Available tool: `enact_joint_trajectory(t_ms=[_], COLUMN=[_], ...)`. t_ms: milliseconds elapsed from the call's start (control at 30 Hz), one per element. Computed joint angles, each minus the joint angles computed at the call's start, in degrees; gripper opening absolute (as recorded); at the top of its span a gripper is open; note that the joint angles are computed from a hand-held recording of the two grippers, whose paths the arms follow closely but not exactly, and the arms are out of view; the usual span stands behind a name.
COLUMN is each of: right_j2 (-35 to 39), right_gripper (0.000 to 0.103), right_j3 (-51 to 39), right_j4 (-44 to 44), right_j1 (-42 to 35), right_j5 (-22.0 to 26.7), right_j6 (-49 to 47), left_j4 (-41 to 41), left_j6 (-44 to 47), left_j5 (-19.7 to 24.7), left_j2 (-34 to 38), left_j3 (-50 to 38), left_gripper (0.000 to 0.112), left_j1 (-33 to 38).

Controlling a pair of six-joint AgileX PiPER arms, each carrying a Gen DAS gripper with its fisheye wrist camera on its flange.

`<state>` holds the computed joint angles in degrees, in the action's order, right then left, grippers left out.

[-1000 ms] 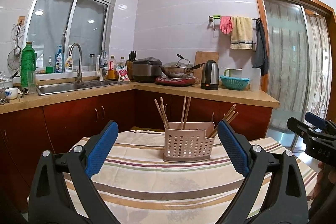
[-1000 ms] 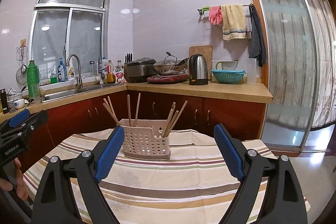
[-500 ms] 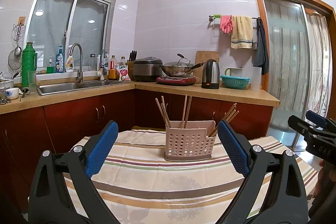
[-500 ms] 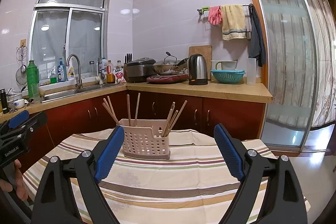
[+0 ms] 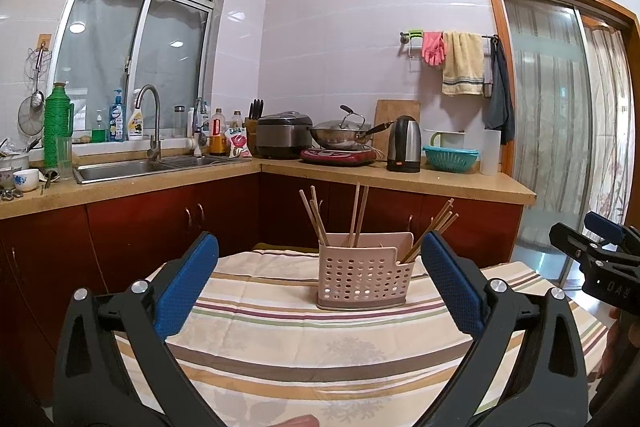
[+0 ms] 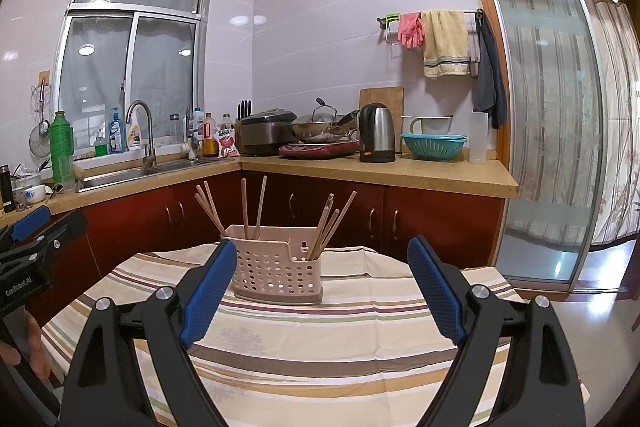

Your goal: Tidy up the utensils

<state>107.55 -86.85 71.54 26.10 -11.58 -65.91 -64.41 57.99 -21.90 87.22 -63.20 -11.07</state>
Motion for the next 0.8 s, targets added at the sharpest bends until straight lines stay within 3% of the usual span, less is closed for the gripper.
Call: enact_joint_trajectory(t_ms=[133, 300, 633, 800], right_j2=[-0.12, 0.11, 0.47, 1.99], right_gripper=[0.085, 0.085, 0.085, 0.085], right_j3=[0.26, -0.23, -0.29, -1.98], right_j4=[0.60, 3.65, 4.62, 9.40], right_j1=[0.06, 0.15, -0.04, -0.90], right_j5=[0.04, 0.19, 0.15, 0.91], right_j6=[-0.69, -3.80, -4.27, -8.81], left_j4=[-9.32, -11.40, -8.90, -9.58], left_j6=[10.17, 13.07, 11.33, 11.93], left_j5=[-1.40, -0.22, 0.05, 0.71], left_j2=[1.62, 2.23, 2.83, 4.15], left_j3=[-2.29, -2.46, -2.52, -3.62], left_gripper=[0.099, 0.099, 0.099, 0.099], left_j1=[-0.88, -0.74, 0.38, 1.45])
